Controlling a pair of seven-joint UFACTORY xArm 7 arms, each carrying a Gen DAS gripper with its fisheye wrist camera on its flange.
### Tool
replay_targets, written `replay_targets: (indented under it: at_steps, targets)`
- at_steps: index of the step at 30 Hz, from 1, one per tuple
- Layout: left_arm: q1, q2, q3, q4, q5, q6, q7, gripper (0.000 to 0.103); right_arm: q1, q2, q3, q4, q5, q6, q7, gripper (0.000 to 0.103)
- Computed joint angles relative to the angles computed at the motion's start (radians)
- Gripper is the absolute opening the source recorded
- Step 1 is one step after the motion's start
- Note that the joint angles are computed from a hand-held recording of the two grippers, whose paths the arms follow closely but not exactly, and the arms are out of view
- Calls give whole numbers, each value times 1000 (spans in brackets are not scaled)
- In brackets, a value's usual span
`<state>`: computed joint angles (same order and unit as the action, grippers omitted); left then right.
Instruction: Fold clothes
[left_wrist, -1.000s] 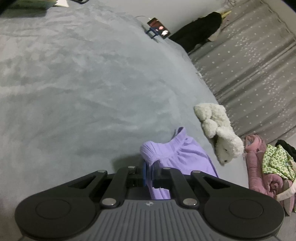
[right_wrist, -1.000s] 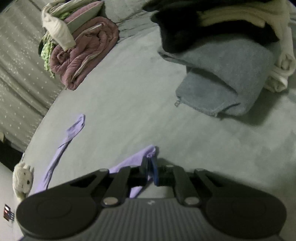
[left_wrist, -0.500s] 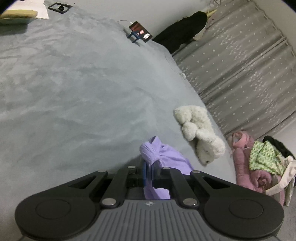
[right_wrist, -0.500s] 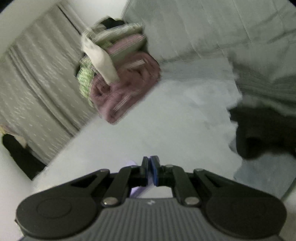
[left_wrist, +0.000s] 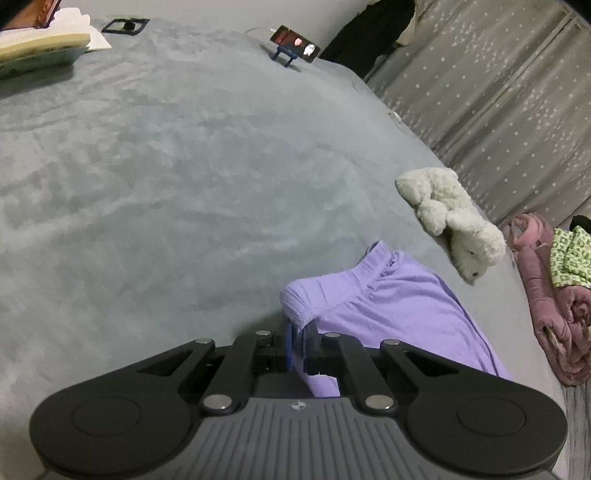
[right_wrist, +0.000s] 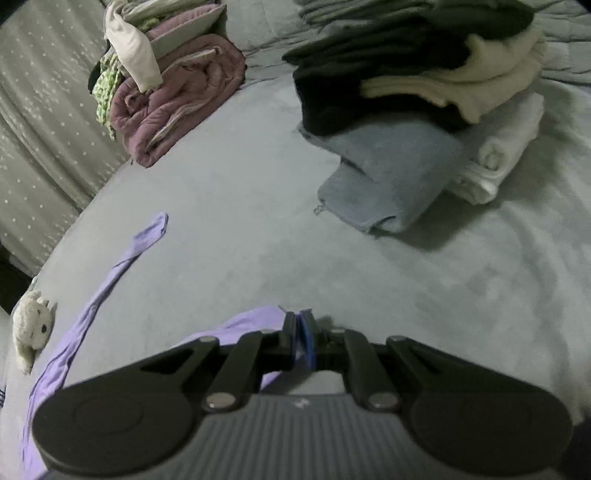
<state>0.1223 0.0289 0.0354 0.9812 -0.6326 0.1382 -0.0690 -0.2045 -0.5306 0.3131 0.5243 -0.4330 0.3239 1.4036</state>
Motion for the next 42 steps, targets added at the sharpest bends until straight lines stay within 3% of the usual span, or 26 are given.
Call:
replay_targets:
  at_steps: [2, 6, 11, 13, 15, 16, 17, 19, 22, 28, 30, 31, 32, 33, 36, 39, 42]
  targets:
    - [-1, 5, 6, -2, 54, -2, -41, 3, 14, -47, -4, -16, -3, 16, -17, 5]
    - [-8, 22, 26, 1, 286, 13, -204, 3, 56, -26, -19, 17, 9, 113, -96, 5]
    - [9, 25, 11, 0, 282, 21, -180, 4, 139, -3, -77, 24, 76, 175, -179, 5]
    - [4, 30, 16, 6, 338, 31, -207, 5, 165, -1, -93, 41, 94, 217, -227, 8]
    - [-4, 33, 24, 8, 418, 35, -251, 5, 186, 2, -111, 60, 108, 251, -280, 18]
    - [-9, 32, 30, 6, 466, 33, -281, 5, 180, -4, -107, 67, 85, 248, -304, 36]
    - [-13, 31, 35, 4, 508, 31, -309, 6, 171, -11, -101, 73, 55, 239, -329, 46]
    - [-14, 30, 36, 3, 547, 32, -344, 6, 178, -7, -127, 91, 42, 217, -416, 46]
    - [-12, 33, 37, 3, 583, 32, -374, 7, 242, 95, -242, 158, 134, 161, -660, 45]
    - [-22, 40, 52, 7, 719, 35, -465, 9, 295, 295, -287, 264, 280, 127, -1021, 38]
    - [-25, 41, 58, 8, 765, 37, -498, 9, 274, 324, -261, 262, 265, 90, -1015, 28]
    - [-26, 41, 60, 8, 782, 37, -512, 9, 264, 321, -250, 251, 247, 68, -1005, 9]
    - [-25, 39, 60, 6, 790, 36, -522, 9, 259, 315, -244, 243, 247, 54, -994, 5]
    - [-24, 37, 60, 4, 797, 34, -534, 9, 240, 313, -226, 239, 214, 43, -953, 5]
    - [-25, 30, 61, -2, 838, 31, -577, 9, 133, 300, -131, 238, -48, 21, -736, 5]
    - [-26, 34, 63, 5, 885, 45, -605, 9, 77, 291, -100, 241, -209, -22, -567, 5]
    - [-29, 32, 65, 9, 935, 56, -634, 10, 49, 309, -71, 279, -345, 13, -427, 5]
